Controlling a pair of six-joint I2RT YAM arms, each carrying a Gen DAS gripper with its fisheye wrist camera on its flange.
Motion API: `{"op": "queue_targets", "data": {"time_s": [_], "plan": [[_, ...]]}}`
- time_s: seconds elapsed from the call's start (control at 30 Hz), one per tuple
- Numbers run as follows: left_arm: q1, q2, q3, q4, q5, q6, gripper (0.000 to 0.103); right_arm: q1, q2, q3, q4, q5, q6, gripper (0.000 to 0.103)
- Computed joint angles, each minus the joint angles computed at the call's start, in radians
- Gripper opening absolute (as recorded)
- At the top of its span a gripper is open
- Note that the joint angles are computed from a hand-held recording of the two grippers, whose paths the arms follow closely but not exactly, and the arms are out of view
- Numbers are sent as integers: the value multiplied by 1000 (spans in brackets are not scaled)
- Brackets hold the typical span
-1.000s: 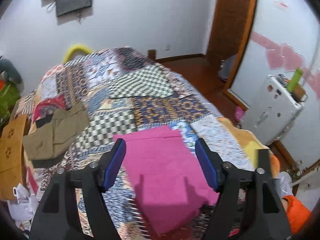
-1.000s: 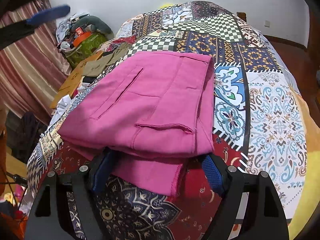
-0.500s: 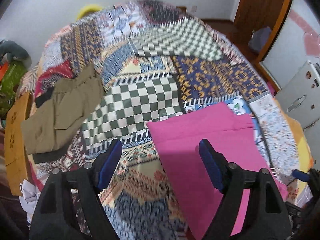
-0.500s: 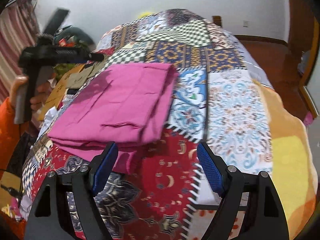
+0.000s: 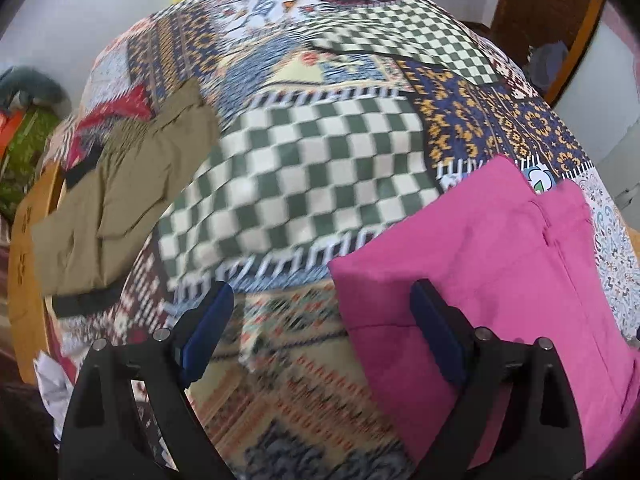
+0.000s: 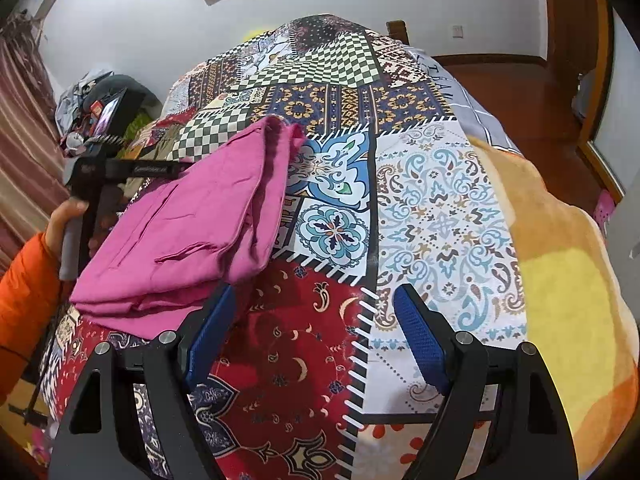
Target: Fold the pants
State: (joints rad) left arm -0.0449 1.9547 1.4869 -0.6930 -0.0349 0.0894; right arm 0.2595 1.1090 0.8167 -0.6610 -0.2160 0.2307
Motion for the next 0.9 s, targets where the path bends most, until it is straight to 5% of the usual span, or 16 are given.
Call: {"op": "queue_targets", "data": {"time_s": [0.6, 0.9], "plan": [[191, -482, -441, 0, 66, 108, 92, 143, 35, 91, 16, 79, 30, 79], [231, -595, -470, -46, 52, 137, 91, 254, 144, 180, 61, 95, 26, 79]]}}
